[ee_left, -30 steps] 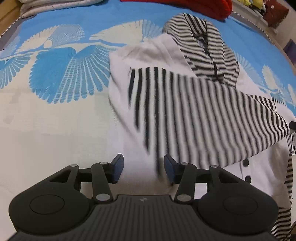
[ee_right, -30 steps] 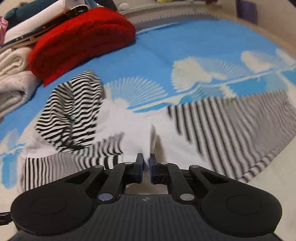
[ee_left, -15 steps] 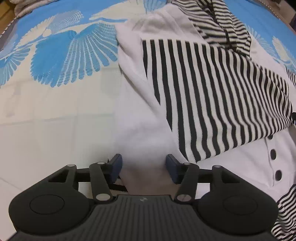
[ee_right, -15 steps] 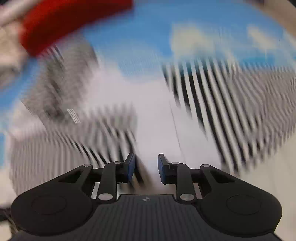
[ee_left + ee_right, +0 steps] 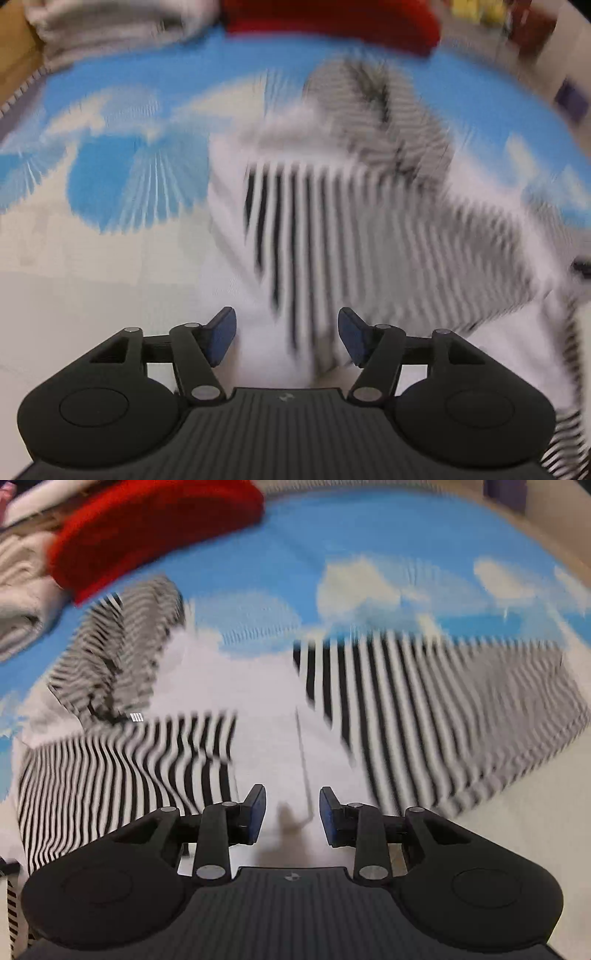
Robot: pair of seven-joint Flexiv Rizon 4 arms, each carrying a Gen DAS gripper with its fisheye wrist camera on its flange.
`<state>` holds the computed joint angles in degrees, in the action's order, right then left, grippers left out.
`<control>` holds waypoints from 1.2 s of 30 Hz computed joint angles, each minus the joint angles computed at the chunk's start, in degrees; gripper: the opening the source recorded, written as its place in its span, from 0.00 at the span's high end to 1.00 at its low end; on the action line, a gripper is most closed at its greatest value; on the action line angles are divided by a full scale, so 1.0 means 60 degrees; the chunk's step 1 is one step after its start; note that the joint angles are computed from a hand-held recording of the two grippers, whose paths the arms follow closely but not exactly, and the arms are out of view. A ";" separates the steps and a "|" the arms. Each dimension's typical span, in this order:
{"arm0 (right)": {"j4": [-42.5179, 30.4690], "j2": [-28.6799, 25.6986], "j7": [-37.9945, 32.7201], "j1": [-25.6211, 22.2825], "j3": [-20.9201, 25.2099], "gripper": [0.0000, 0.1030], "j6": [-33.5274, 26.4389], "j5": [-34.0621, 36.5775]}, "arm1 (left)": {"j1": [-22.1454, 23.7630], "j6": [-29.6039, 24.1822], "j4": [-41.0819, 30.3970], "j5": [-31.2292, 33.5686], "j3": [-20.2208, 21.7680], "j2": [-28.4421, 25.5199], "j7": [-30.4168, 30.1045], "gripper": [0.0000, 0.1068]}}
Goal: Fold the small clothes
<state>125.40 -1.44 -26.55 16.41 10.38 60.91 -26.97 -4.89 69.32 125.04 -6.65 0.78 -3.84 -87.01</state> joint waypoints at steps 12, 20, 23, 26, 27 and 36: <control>0.1284 0.1821 0.0566 -0.1340 -0.0039 0.68 0.1452 -0.1102 | -0.0427 0.3094 0.0603 0.1453 -0.0681 0.1789 -0.1533 0.20; 0.2223 0.2844 0.0633 -0.2497 0.0018 0.68 0.1619 -0.1135 | 0.1398 0.1093 -0.0377 0.5473 -0.2382 0.1582 -0.6707 0.22; 0.2476 0.2964 0.0780 -0.2960 -0.0061 0.68 0.1748 -0.1083 | 0.1092 0.0350 -0.0769 0.5396 -0.2200 0.1220 -0.6759 0.22; 0.2664 0.2932 0.1261 -0.3665 -0.0102 0.69 0.1867 -0.1564 | 0.0577 0.0029 -0.0777 0.4190 -0.1809 0.0924 -0.5753 0.22; 0.2748 0.2895 0.1480 -0.3896 -0.0120 0.70 0.1991 -0.1768 | 0.0431 -0.0015 -0.0798 0.4012 -0.1709 0.0834 -0.5435 0.22; 0.3483 0.1670 0.4065 -0.5453 -0.0572 0.79 0.3765 -0.3055 | -0.0602 -0.0065 -0.1206 0.4555 -0.0902 0.0039 -0.4332 0.22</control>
